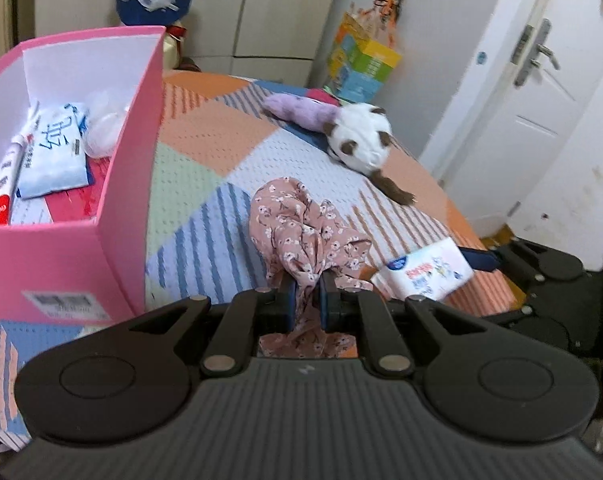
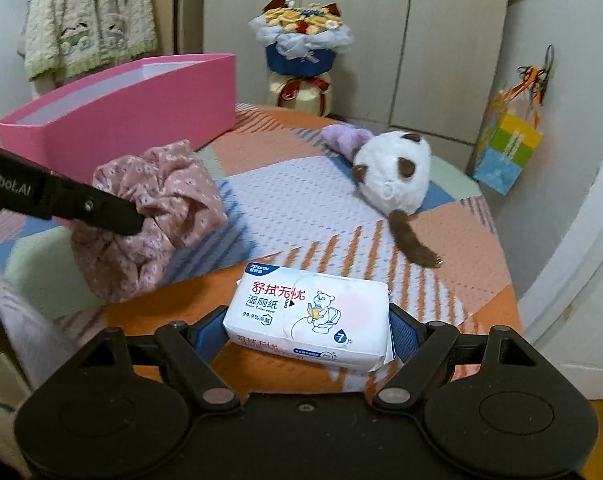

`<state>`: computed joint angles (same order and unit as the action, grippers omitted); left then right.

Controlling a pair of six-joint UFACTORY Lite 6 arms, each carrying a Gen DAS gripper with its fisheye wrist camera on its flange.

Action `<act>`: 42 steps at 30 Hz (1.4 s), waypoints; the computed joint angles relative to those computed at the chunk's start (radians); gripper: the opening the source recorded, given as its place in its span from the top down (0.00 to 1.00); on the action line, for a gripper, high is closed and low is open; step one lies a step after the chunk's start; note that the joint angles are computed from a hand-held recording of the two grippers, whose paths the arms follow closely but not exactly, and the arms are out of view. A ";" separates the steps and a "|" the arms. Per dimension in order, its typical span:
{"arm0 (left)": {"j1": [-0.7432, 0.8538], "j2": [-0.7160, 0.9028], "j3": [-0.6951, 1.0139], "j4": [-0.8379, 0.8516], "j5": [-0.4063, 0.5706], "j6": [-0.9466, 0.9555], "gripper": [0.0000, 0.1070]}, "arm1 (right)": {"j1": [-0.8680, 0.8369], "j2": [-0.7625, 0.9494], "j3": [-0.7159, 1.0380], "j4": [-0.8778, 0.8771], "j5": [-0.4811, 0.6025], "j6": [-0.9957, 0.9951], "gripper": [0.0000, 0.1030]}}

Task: Organize soft objects
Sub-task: 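Carry the scrunchie and tissue pack into the pink box and open both grippers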

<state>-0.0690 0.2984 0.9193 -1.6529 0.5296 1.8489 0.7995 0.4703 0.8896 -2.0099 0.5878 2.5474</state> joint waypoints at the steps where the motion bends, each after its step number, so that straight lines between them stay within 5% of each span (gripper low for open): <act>1: 0.016 -0.002 0.005 0.065 0.028 -0.055 0.90 | 0.004 -0.018 -0.008 0.005 -0.016 -0.006 0.18; 12: 0.148 -0.148 -0.055 0.387 0.109 -0.250 0.90 | 0.088 -0.189 0.022 0.387 -0.142 -0.444 0.18; 23: 0.458 -0.285 -0.043 0.718 0.314 -0.364 0.90 | 0.129 -0.261 0.138 0.865 -0.281 -0.975 0.18; 27: 0.586 -0.320 -0.011 0.724 0.388 -0.317 0.90 | 0.158 -0.248 0.200 0.852 -0.294 -0.991 0.18; 34: 0.698 -0.302 0.135 0.668 0.494 -0.276 0.90 | 0.147 -0.124 0.421 1.064 -0.326 -1.301 0.18; 42: 0.612 -0.153 0.341 0.575 0.423 -0.313 0.90 | 0.134 0.102 0.823 1.188 -0.250 -1.599 0.18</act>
